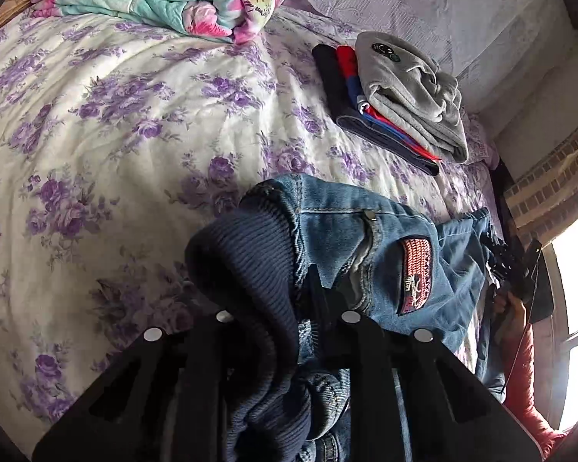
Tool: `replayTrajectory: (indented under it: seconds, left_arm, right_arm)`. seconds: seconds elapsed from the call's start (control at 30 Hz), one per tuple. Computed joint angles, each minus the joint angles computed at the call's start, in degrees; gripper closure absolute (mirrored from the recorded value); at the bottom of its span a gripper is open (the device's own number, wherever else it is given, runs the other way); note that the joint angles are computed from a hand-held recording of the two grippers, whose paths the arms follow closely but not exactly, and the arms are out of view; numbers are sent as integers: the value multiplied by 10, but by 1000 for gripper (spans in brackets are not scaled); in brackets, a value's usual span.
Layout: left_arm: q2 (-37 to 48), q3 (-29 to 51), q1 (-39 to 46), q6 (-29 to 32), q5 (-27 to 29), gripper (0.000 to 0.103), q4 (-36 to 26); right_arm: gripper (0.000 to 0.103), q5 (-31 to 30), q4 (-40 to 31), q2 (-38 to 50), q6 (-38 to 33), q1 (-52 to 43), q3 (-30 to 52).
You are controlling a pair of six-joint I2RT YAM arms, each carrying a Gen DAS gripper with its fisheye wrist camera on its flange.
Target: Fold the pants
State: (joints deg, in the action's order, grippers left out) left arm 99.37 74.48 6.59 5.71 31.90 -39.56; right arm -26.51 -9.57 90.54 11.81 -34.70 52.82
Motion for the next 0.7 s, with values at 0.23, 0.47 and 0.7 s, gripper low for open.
replayTrajectory:
  seconds: [0.23, 0.47, 0.7]
  left_arm:
    - [-49, 13, 12, -83, 19, 89, 74]
    - [108, 136, 9, -147, -29, 82, -3]
    - [49, 80, 48, -129, 25, 74, 12]
  right_arm:
    - [87, -107, 53, -142, 29, -68, -86]
    - [85, -63, -58, 1, -24, -49, -8]
    - [61, 19, -41, -145, -22, -48, -80]
